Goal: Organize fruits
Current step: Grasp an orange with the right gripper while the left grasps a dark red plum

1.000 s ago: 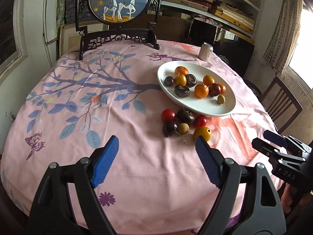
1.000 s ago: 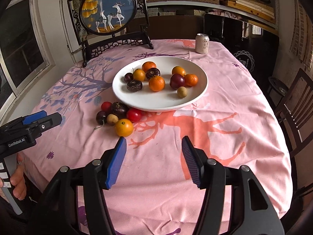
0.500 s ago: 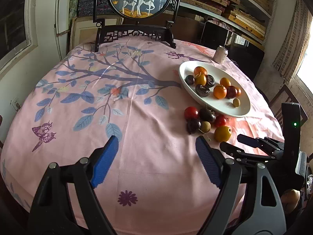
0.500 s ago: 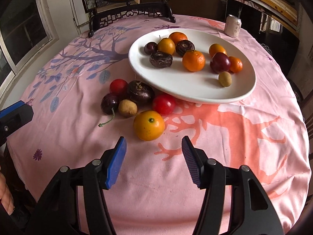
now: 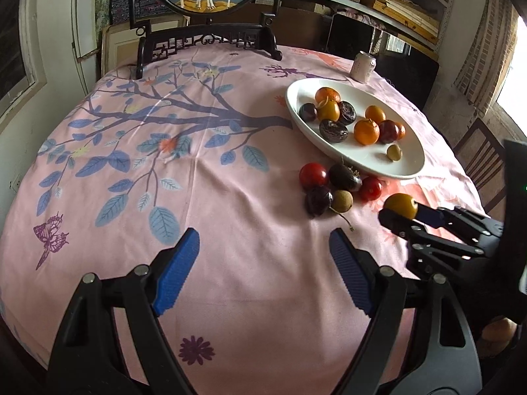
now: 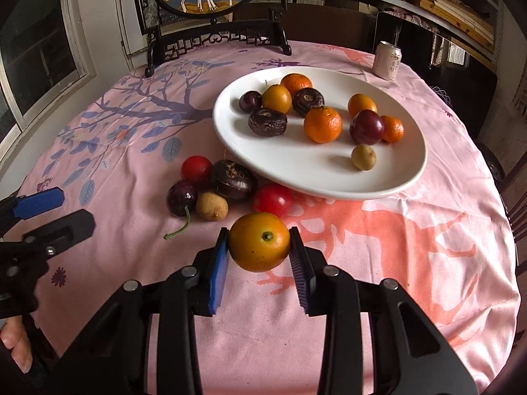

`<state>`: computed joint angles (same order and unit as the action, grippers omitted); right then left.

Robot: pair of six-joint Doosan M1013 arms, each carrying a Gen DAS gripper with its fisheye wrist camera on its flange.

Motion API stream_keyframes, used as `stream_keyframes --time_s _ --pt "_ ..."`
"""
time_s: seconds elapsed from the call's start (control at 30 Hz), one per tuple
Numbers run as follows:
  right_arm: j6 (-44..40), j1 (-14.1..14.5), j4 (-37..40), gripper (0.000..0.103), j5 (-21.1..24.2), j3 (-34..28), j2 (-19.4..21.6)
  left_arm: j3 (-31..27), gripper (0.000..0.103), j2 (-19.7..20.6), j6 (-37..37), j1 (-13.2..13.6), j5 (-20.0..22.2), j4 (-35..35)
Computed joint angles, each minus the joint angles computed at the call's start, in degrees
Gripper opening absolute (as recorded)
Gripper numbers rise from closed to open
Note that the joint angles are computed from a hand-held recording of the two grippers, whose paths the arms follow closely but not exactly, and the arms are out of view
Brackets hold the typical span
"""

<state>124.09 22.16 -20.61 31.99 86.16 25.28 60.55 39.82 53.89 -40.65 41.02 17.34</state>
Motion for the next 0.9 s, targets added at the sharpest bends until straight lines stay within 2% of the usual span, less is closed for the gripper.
stream_keyframes --time_s 0.07,0.1,0.17,0.27,0.33,0.37,0.4,0.43,0.67,0.73,0.77,0.9 --pt "0.63 -0.27 -0.14 0.036 -1.14 1.76 -1.51 -3.04 0.083 1.85 1.44 -0.32 3.55 -0.19" --pt "1.35 -0.36 -0.8 0.036 -1.55 2.62 -2.17 -4.39 0.083 2.57 2.84 -0.08 4.45 -2.53" --pt "3.08 -0.5 -2.26 0.036 -2.01 4.11 -3.18 -6.03 0.083 3.43 6.62 0.58 3.89 -8.27" --pt "2.12 -1.36 0.5 0.036 -3.66 5.99 -4.34 -10.31 0.083 5.82 4.44 -0.11 6.71 -4.17" --pt "2.08 -1.7 1.29 0.036 -4.6 7.0 -4.98 -13.5 0.075 7.73 1.92 -0.51 9.82 -0.95" --pt "2.42 -1.82 0.99 0.036 -4.91 7.4 -5.25 -14.99 0.062 8.62 1.83 -0.45 11.25 -1.22" --pt "2.54 -1.92 0.93 0.036 -5.24 7.73 -5.5 -16.24 0.059 9.35 2.66 -0.23 12.16 -2.84" --pt "2.36 -2.06 1.21 0.036 -5.6 8.08 -5.75 -16.82 0.06 9.72 3.59 -0.06 12.12 -4.38" --pt "1.53 -2.79 3.09 0.036 -6.76 9.0 -6.32 -20.47 0.06 12.17 3.12 -0.59 14.76 -1.77" --pt "1.06 -2.93 3.89 0.036 -6.91 9.09 -6.33 -20.34 0.047 12.14 4.08 -0.13 14.22 -4.57" --pt "1.08 -2.94 3.93 0.036 -6.95 9.11 -6.32 -20.99 0.028 12.56 4.98 0.03 15.23 -5.89" --pt "0.79 -2.98 4.22 0.036 -7.05 8.98 -6.26 -19.15 0.028 11.78 4.94 -0.18 13.33 -5.47"
